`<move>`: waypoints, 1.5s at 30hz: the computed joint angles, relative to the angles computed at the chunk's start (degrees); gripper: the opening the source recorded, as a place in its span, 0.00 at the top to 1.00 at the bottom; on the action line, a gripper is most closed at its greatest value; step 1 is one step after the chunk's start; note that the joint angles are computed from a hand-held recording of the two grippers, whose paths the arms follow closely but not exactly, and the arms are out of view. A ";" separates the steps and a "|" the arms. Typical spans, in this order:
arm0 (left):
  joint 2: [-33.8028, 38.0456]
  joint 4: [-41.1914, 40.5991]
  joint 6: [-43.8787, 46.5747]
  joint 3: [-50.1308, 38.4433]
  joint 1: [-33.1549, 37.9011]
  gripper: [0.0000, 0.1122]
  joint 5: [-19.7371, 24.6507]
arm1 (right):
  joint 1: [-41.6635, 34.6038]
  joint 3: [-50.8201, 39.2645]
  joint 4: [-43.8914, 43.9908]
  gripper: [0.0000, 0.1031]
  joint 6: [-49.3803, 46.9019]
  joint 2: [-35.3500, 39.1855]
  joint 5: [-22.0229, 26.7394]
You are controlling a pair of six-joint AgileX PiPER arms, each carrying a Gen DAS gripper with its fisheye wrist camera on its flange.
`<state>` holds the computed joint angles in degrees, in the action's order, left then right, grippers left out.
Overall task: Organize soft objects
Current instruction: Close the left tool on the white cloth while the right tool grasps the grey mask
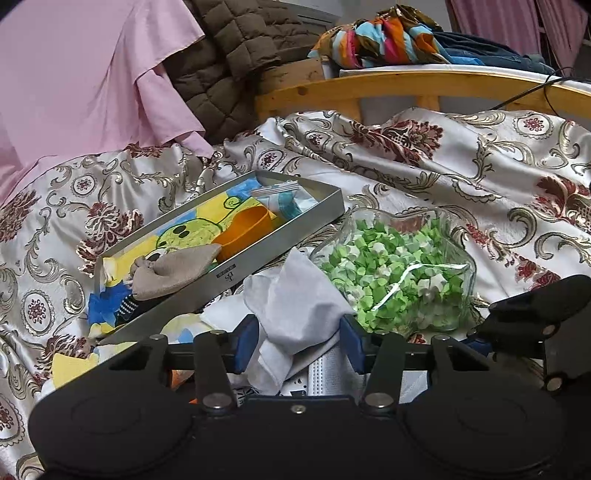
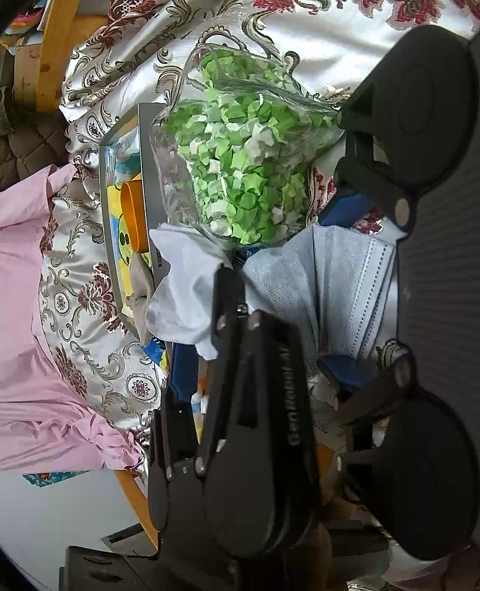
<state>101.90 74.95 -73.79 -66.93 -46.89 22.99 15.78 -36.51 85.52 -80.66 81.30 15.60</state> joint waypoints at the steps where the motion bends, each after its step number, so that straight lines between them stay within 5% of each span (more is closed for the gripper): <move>1: 0.10 0.73 -0.59 0.06 -0.19 0.54 0.38 | 0.00 0.02 0.27 0.22 -0.20 0.00 0.00; 12: 2.05 11.69 -7.54 -1.27 -1.97 0.54 3.76 | -0.16 0.23 2.34 0.22 -2.33 -0.23 0.09; 17: 2.42 16.38 -9.40 -1.11 -3.10 0.67 6.21 | -0.09 0.34 3.29 0.23 -3.59 -0.35 -0.23; 25: 3.19 11.55 -1.38 -2.24 -4.11 0.92 6.80 | -0.09 0.39 2.92 0.24 -3.20 -0.34 -0.22; 28: 2.75 10.79 -1.83 -2.47 -4.43 0.95 7.66 | 0.04 0.38 2.59 0.30 -2.66 -0.64 -0.61; 33: 1.62 7.84 -3.18 -3.08 -3.59 0.97 7.30 | -0.37 0.45 3.31 0.61 -2.25 -1.05 -1.83; 40: 0.17 -3.09 -1.14 -4.10 -0.04 0.96 2.28 | -0.55 0.63 2.98 0.70 -2.18 -1.49 -2.05; 45: 1.92 -2.89 3.94 -4.66 -1.29 0.93 1.44 | -0.26 0.33 0.93 0.70 0.08 -1.24 -2.18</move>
<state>103.82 72.07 -69.85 -71.59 -48.18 24.44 15.52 -36.18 86.45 -80.57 80.06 13.42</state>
